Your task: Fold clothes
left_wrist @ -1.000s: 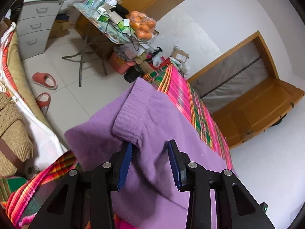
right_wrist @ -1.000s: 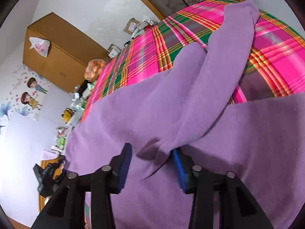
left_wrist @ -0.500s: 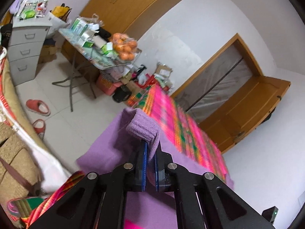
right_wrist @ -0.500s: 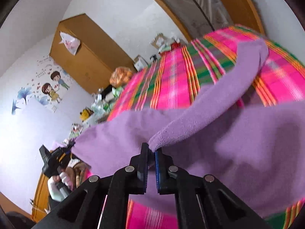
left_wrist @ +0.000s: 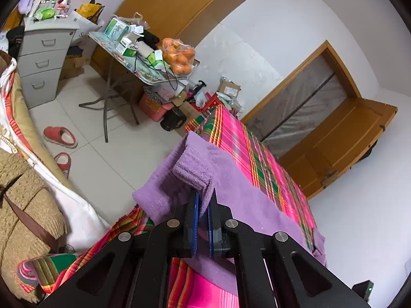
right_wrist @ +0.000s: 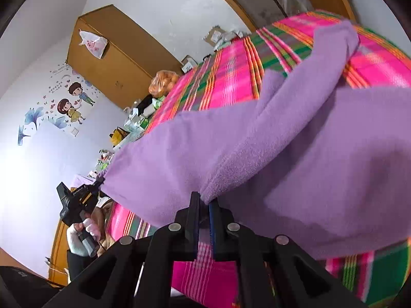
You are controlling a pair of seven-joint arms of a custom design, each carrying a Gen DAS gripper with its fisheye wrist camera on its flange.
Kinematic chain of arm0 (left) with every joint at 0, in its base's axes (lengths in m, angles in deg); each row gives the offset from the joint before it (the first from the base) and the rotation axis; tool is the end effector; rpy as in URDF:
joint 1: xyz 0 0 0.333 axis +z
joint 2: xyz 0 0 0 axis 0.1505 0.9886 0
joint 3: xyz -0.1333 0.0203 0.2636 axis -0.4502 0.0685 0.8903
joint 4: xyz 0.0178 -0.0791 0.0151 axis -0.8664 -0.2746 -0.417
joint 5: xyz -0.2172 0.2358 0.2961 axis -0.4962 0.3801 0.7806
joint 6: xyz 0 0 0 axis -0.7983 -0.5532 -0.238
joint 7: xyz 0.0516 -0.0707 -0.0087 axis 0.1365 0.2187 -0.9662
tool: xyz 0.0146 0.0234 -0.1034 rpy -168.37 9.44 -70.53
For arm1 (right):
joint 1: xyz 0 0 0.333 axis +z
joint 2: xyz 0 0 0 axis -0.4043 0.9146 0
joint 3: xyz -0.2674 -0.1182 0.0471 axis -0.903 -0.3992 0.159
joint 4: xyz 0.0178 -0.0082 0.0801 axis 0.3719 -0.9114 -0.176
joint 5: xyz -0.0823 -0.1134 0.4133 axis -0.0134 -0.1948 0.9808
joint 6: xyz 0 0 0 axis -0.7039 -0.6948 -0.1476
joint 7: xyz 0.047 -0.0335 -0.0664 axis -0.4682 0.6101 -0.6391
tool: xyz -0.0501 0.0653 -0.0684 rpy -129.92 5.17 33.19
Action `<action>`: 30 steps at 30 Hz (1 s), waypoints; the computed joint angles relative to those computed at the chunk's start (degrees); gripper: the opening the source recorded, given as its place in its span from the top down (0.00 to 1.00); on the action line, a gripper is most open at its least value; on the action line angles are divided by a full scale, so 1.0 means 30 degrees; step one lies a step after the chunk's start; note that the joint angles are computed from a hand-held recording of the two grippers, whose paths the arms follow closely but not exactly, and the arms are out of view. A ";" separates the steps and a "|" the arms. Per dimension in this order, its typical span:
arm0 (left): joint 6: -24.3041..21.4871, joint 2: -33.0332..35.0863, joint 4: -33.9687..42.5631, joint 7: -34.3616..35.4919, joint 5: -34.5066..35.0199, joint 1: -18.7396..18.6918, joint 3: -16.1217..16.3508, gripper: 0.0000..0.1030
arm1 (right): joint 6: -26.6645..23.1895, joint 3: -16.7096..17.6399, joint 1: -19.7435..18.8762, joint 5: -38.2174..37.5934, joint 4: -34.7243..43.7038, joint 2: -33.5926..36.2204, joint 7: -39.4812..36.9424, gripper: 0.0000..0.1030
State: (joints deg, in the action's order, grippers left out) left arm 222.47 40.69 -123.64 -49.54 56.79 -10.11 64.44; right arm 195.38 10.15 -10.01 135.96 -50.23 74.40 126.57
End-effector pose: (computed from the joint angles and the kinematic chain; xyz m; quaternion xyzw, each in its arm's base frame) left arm 0.5984 -0.3152 0.4418 -0.7269 0.4543 -0.5054 0.0990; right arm 0.5750 0.1115 0.4393 -0.5954 0.6593 0.0238 0.4586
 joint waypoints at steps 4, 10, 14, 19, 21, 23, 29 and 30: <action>-0.0237 0.0358 -0.0834 0.4871 -0.5041 0.1314 -0.1519 0.94 | -0.0669 -0.0061 -0.0173 0.0163 -0.0089 0.0475 0.0406 0.94; 0.0550 -0.0214 -0.2326 0.6836 -0.8091 0.1348 -0.1385 0.92 | -0.1173 -0.0059 -0.0419 -0.1051 -0.0556 -0.0221 0.1017 0.89; -0.1105 -0.1849 -0.3083 0.3952 -0.5096 -0.0727 0.0846 0.86 | 0.0807 0.0125 -0.0134 -0.2866 -0.1531 -0.1774 0.0456 0.89; -0.2046 -0.2098 -0.2186 0.2052 -0.1612 -0.0464 -0.0018 0.86 | 0.2186 -0.0393 0.1487 -0.0002 -0.0660 -0.1483 -0.3882 0.89; -0.1282 -0.1512 -0.1460 0.3896 -0.2250 -0.0085 -0.0729 0.86 | 0.1592 -0.0174 0.1567 -0.0220 0.0059 -0.0647 -0.4203 0.89; -0.0937 -0.0431 -0.0898 0.9072 -0.6119 0.0939 -0.2501 0.86 | 0.1149 0.0244 0.1342 -0.1980 0.0664 0.0311 -0.2963 0.89; -0.3196 0.1522 0.0583 1.7086 -1.3286 0.2453 -0.5345 0.86 | -0.0810 0.0581 0.0236 -0.5993 0.2201 0.1721 0.1083 0.88; -0.3152 0.1610 0.0898 1.7113 -1.3151 0.2066 -0.4906 0.86 | -0.0591 0.0625 0.0163 -0.6058 0.2485 0.1766 0.0869 0.87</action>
